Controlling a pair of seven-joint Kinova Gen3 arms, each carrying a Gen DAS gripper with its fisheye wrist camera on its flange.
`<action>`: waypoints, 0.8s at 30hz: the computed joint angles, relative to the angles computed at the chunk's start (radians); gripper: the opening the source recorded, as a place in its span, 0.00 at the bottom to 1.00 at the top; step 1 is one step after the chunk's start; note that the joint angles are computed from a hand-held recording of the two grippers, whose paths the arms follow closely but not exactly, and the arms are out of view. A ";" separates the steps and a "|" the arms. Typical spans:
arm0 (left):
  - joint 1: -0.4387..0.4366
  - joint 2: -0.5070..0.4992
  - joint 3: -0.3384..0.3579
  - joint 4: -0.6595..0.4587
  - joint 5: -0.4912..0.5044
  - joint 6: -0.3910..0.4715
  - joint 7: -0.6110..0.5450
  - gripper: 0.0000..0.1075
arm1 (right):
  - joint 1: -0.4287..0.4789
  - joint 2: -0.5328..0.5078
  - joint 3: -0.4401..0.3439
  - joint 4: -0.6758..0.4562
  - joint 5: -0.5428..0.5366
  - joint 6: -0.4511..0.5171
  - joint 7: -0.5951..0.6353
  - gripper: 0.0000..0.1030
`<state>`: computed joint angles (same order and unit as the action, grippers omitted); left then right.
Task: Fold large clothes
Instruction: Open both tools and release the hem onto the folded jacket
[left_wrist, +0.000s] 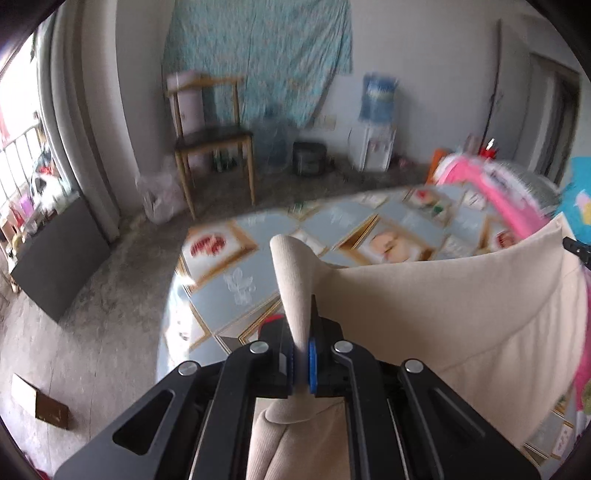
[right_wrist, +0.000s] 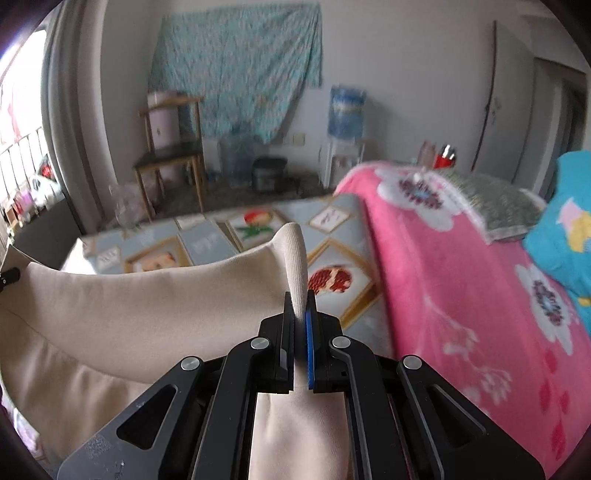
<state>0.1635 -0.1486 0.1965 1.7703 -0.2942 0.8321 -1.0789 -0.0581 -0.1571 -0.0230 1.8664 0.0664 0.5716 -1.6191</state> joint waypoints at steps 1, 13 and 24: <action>-0.003 0.029 -0.008 -0.004 0.011 -0.002 -0.011 0.05 | 0.008 0.042 -0.017 -0.015 0.017 0.010 -0.018 0.04; -0.029 0.096 -0.114 0.023 0.042 0.026 0.043 0.23 | -0.216 0.175 0.288 -0.053 0.029 0.042 -0.001 0.41; 0.007 -0.232 -0.017 0.229 0.287 0.121 -0.159 0.23 | -0.314 -0.296 0.338 0.172 -0.191 0.328 0.407 0.28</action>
<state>0.1705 -0.3803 0.1791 1.9991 -0.0069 0.9527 -1.2379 -0.3724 -0.4529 0.3147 2.0383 -0.1241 0.8998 -1.2118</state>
